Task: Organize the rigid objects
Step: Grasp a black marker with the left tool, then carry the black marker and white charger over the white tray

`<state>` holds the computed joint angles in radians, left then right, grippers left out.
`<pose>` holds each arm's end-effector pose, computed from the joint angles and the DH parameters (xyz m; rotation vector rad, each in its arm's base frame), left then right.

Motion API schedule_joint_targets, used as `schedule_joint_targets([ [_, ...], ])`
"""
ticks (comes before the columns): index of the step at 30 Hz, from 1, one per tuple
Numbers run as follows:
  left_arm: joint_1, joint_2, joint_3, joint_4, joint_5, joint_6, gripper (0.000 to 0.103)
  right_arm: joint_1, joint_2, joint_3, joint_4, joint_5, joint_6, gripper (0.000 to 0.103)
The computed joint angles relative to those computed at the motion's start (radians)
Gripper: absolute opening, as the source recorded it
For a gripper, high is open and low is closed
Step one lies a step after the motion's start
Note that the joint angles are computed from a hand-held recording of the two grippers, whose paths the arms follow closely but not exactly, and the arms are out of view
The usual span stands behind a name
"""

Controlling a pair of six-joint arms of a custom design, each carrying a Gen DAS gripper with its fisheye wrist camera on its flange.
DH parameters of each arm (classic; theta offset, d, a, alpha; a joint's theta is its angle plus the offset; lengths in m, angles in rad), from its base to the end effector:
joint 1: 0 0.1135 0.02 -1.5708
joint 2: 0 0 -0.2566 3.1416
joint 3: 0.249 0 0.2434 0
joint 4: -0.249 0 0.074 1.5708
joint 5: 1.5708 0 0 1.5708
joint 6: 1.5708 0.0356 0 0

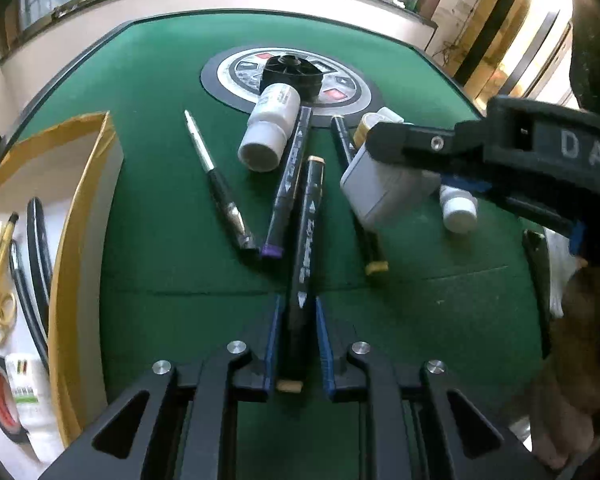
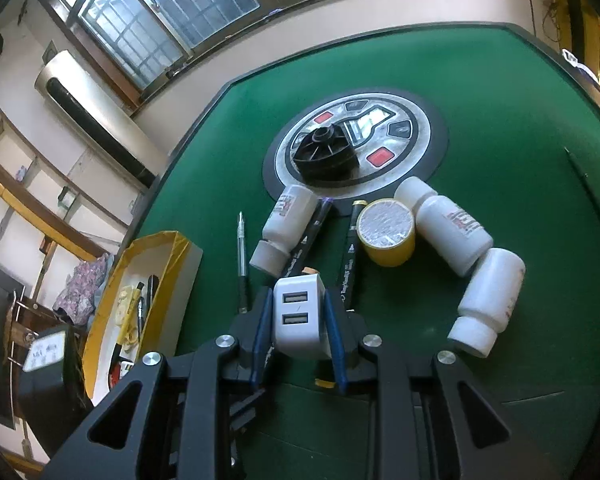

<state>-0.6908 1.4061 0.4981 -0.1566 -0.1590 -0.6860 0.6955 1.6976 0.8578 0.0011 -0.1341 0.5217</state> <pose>0.1757 -0.1379 0.1221 -0.0480 2.6392 -0.2713 0.2485 0.2136 0.1512 -0.2841 2.5120 0.6931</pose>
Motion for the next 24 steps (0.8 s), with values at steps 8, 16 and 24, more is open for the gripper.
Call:
schedule_joint_targets([
  [8, -0.08, -0.086, -0.043, -0.083, -0.045, -0.073, 0.016, -0.029, -0.011, -0.069, 0.083, -0.056, -0.014, 0.025],
  [16, -0.086, 0.044, 0.059, -0.103, -0.11, -0.043, 0.014, -0.05, -0.076, -0.156, 0.136, -0.086, 0.007, 0.025],
  [24, -0.198, -0.307, -0.104, -0.163, -0.077, -0.242, 0.014, -0.051, -0.118, -0.215, 0.179, -0.105, 0.024, 0.025],
])
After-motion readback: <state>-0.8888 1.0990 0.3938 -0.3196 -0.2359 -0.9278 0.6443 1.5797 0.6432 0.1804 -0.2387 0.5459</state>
